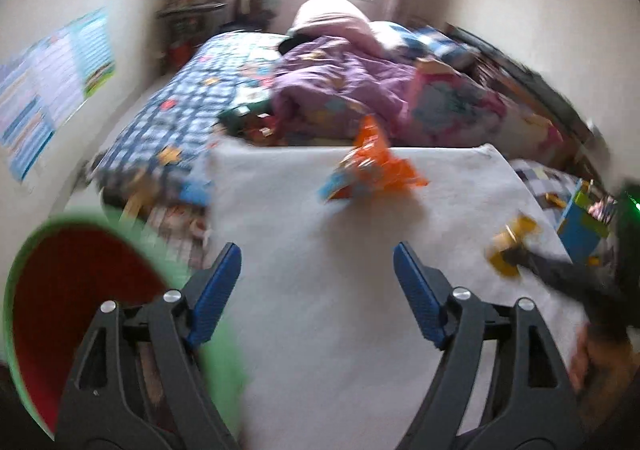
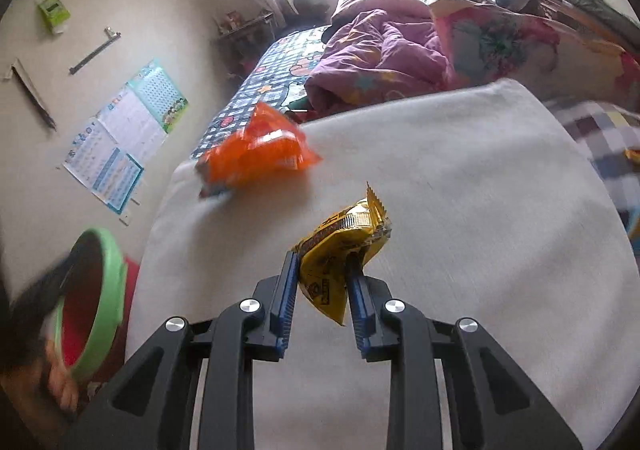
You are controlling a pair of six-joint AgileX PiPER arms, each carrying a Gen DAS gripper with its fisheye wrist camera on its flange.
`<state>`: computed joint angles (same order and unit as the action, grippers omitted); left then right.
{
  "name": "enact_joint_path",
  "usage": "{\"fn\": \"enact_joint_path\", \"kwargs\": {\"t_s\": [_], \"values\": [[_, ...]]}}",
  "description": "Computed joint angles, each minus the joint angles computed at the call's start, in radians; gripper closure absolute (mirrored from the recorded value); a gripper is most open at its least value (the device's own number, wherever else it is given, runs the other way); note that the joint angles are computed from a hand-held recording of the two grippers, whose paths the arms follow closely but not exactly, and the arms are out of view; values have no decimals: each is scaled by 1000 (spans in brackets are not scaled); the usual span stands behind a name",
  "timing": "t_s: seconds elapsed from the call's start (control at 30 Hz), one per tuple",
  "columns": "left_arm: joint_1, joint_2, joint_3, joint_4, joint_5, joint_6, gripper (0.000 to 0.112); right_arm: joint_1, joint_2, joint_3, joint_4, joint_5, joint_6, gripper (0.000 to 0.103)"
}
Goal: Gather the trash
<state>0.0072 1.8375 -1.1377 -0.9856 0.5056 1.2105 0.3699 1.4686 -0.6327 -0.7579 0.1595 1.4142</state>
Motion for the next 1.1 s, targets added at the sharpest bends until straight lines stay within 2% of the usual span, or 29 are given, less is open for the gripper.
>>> {"fn": "enact_joint_path", "kwargs": {"t_s": [0.07, 0.17, 0.2, 0.27, 0.37, 0.43, 0.47, 0.5, 0.6, 0.7, 0.83, 0.93, 1.0, 1.1], "values": [[-79, 79, -100, 25, -15, -28, 34, 58, -94, 80, -51, 49, 105, 79], [-163, 183, -242, 153, -49, -162, 34, 130, -200, 160, -75, 132, 203, 79], [-184, 217, -288, 208, -54, -211, 34, 120, -221, 180, -63, 131, 194, 79], [-222, 274, -368, 362, -71, -345, 34, 150, -290, 220, -45, 181, 214, 79], [-253, 371, -501, 591, -17, -555, 34, 175, -376, 263, -15, 246, 227, 78], [-260, 414, -559, 637, 23, -609, 35, 182, -427, 286, 3, 275, 232, 77], [-256, 419, -568, 621, 33, -596, 38, 186, -444, 292, 9, 290, 231, 77], [-253, 420, -570, 607, 43, -581, 51, 183, -459, 295, 23, 299, 215, 77], [-256, 396, -534, 605, 40, -575, 59, 198, -466, 293, 23, 305, 218, 77], [-249, 317, -417, 563, 10, -521, 68, 172, -450, 274, 51, 270, 147, 77], [-207, 146, -196, 388, -26, -343, 70, 186, -397, 223, 23, 250, 131, 77], [-149, -11, 4, 197, -48, -160, 70, 208, -347, 182, -18, 237, 150, 77], [-118, -67, 78, 127, -42, -107, 70, 227, -310, 157, -54, 229, 177, 77], [-70, -177, 214, 34, -80, -14, 70, 252, -257, 116, -85, 223, 191, 77]]}}
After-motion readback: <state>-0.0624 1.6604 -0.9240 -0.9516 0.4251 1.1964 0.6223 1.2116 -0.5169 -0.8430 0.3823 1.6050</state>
